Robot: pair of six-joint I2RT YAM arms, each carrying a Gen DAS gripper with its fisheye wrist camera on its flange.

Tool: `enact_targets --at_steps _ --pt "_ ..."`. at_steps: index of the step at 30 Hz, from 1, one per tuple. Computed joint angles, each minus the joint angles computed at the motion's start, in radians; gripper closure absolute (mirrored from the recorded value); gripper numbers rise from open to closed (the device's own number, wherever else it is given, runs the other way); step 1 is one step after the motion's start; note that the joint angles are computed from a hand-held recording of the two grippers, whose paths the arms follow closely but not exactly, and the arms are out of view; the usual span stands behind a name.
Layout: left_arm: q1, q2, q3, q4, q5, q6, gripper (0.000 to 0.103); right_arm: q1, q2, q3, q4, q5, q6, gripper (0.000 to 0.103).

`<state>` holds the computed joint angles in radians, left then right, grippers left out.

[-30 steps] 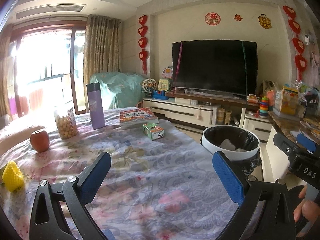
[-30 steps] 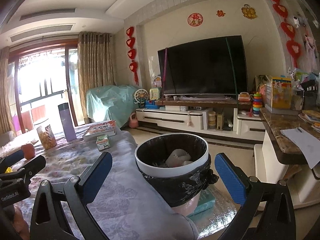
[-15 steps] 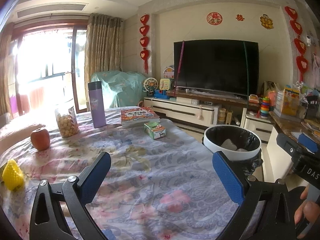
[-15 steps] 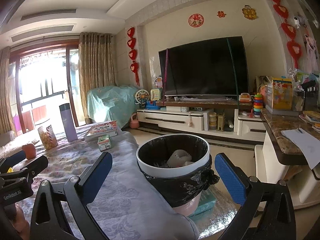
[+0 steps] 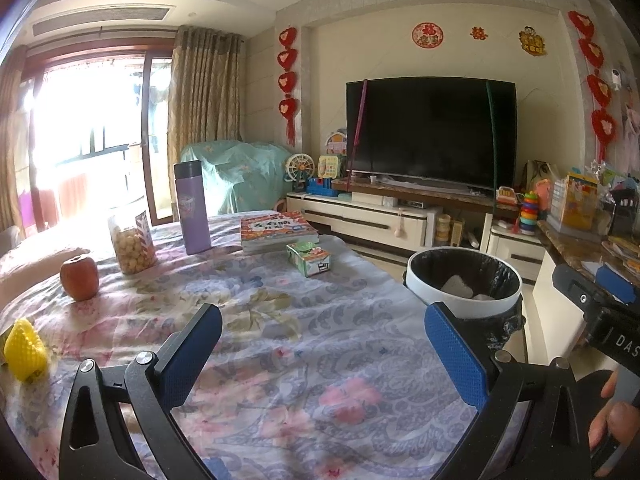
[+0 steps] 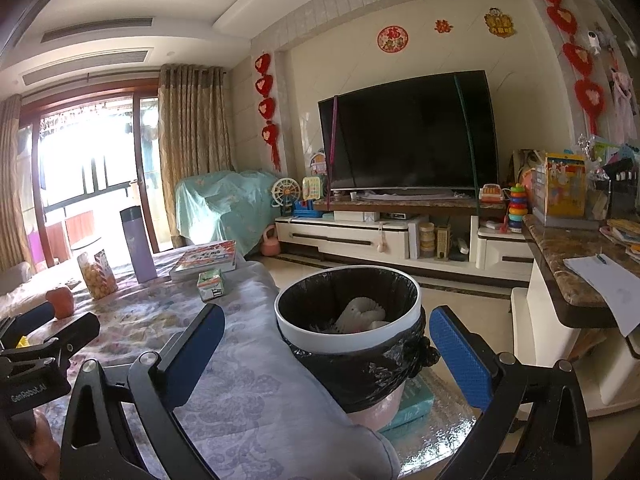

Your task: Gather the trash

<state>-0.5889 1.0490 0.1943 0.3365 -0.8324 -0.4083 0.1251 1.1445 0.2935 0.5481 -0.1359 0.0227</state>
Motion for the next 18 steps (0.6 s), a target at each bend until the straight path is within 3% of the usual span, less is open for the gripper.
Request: enact_targets --at_steps 18 --pt "0.008 0.005 -0.003 0.009 0.012 0.003 0.001 0.003 0.006 0.001 0.003 -0.008 0.007 0.0"
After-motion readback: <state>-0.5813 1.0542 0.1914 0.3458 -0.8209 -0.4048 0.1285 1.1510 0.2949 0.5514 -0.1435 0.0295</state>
